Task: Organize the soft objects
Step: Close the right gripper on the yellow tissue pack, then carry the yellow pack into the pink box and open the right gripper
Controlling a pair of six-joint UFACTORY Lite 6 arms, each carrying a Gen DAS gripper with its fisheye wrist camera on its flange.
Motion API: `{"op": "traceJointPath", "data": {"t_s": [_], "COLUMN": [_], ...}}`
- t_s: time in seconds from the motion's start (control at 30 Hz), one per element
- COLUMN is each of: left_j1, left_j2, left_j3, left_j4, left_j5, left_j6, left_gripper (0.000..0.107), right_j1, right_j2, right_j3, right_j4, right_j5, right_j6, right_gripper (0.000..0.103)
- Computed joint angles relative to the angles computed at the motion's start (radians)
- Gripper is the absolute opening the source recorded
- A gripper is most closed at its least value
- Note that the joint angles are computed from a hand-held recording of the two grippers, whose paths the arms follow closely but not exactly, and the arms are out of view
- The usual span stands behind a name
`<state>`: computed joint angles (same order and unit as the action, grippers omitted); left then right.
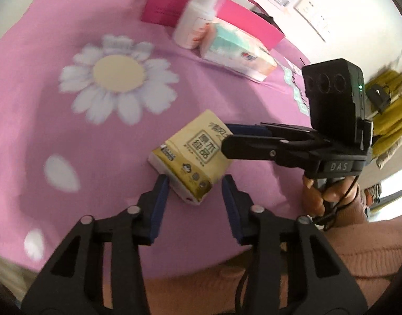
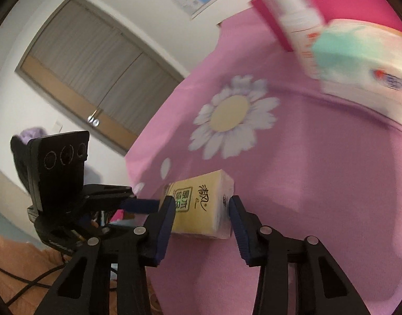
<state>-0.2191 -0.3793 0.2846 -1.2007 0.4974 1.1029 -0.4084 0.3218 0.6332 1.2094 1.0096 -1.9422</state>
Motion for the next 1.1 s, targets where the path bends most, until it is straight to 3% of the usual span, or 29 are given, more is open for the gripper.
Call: {"op": "traceJointPath", "data": {"t_s": [0.23, 0.47, 0.6, 0.9, 1.1], "left_j1": [-0.212, -0.332, -0.388, -0.427, -0.413], "left_j2": [0.241, 0.404, 0.432, 0.458, 0.453], "left_j3": [0.195, 0.370, 0.418, 0.440, 0.444], "left_j4": [-0.156, -0.105, 0.034, 0.165, 0.149], "left_j5": [-0.129, -0.213, -0.285, -0.347, -0.347], "left_j6": [0.118, 0.049, -0.102, -0.255, -0.240], "left_gripper": [0.035, 0.035, 0.035, 0.035, 0.035], "right_j1": [-0.210, -0.346, -0.383, -0.417, -0.436], "right_j2": [-0.022, -0.032, -0.012, 0.012, 0.037], "right_j3": [0.007, 0.024, 0.050, 0.080, 0.113], "right_j4": [-0.045, -0.052, -0.061, -0.073, -0.069], "right_j5": [0.017, 0.027, 0.031, 0.029, 0.055], "right_j6": [0.015, 0.022, 0.026, 0.034, 0.057], "right_gripper": [0.043, 0.043, 0.043, 0.043, 0.043]}}
